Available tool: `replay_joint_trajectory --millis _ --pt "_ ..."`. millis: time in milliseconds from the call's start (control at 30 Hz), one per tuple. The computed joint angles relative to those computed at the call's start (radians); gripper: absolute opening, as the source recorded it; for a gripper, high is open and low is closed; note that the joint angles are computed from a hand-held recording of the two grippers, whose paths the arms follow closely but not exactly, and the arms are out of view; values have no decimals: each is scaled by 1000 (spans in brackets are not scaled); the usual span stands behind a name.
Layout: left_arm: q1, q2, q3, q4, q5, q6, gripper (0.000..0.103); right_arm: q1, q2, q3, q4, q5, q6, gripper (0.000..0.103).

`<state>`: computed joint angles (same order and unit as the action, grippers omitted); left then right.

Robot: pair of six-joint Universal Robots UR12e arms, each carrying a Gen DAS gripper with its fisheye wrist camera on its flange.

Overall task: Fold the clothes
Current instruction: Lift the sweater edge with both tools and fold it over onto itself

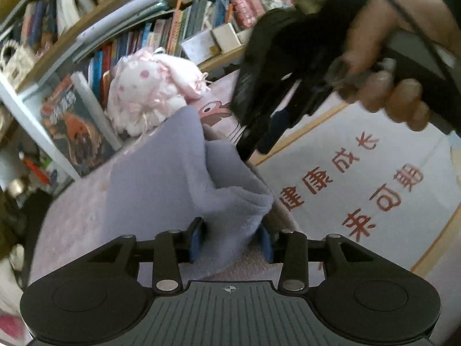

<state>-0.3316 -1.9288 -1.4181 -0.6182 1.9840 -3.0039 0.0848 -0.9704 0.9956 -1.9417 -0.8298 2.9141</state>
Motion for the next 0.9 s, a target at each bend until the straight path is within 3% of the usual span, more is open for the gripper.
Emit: replay_joint_trajectory --millis 100,233,267,300,333,400,467,633,767,900 --pt "-5 5 1 16 10 -33 41 -25 -4 4 42 89 13 21" --pt "-22 -23 20 43 80 39 42 -35 32 -63 234 203 -30 21" --pt "-27 -33 25 52 102 68 38 -34 41 -82 288 219 -50 21" --pt "-30 -40 30 58 121 79 20 -33 48 -99 335 228 -70 21" --pt "-29 -44 36 59 134 65 14 -32 53 -111 378 239 -90 21" --pt "-21 -35 34 63 133 -4 10 -35 56 -121 435 263 -113 30" --pt "-11 -21 27 68 119 -88 10 -41 53 -110 435 295 -98 39" --pt "9 9 9 74 77 -238 9 -59 56 -76 421 436 -14 44" --pt "11 21 -6 90 52 -273 9 -58 73 -64 355 513 138 51" --pt "11 30 -21 85 46 -280 9 -38 96 -67 201 484 344 48"
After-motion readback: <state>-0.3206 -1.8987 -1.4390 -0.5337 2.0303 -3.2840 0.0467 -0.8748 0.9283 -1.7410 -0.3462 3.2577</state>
